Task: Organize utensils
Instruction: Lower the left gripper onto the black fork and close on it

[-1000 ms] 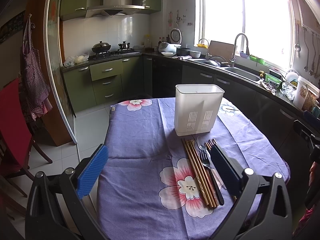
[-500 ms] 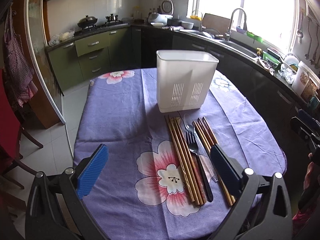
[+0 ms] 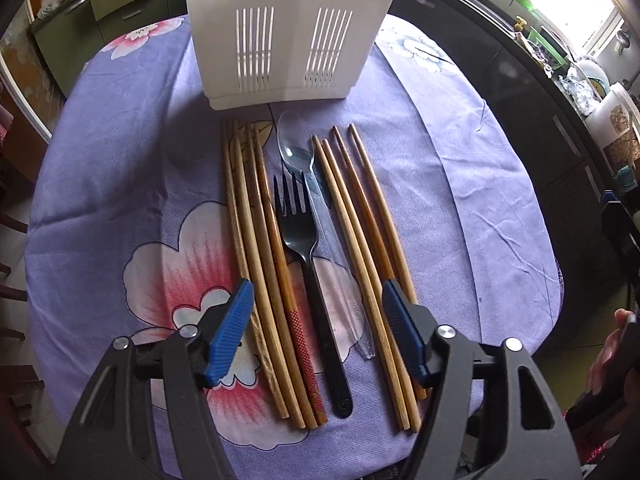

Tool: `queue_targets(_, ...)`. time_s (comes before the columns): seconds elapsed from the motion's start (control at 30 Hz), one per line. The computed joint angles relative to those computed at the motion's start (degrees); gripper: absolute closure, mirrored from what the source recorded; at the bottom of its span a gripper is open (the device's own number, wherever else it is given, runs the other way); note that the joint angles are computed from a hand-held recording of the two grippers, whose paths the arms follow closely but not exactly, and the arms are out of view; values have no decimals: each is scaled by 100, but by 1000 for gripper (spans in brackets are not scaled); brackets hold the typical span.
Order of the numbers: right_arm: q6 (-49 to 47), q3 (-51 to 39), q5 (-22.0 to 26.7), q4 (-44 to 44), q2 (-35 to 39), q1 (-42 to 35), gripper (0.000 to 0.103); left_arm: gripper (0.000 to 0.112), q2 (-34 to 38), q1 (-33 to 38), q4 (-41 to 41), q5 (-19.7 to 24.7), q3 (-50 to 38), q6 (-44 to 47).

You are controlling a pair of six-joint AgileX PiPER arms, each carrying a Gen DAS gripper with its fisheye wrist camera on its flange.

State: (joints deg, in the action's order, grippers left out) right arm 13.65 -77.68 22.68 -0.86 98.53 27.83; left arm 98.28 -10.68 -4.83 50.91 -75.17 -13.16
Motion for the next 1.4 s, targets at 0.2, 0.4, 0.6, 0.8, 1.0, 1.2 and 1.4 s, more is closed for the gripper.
queue_targets(0.2,-577,44,-87,605,81,-180,4,67,281,32,-177,176,-221,-4)
queue_targets(0.4,-741,123,-119,772,45,-232,4,83,549,-60,-140,297,-525,-104)
queue_targets(0.6,-789,190,-174,838,-23,-254,4,94,558,-151,111,369,-559,-281)
queue_targets(0.8,-810,184,-163,847,-1,-216,4,97,578,-76,190,381,-522,-383)
queue_targets(1.0,-751,103,-135,777,91,-148,4,97,692,-140,338,373,-634,-479)
queue_targets(1.2,-626,-83,2,482,217,30,4,103,645,-149,437,151,-512,-427)
queue_targets(1.4,-1685,-1294,997,1580,836,15,4,103,42,114,-49,-134,-138,43)
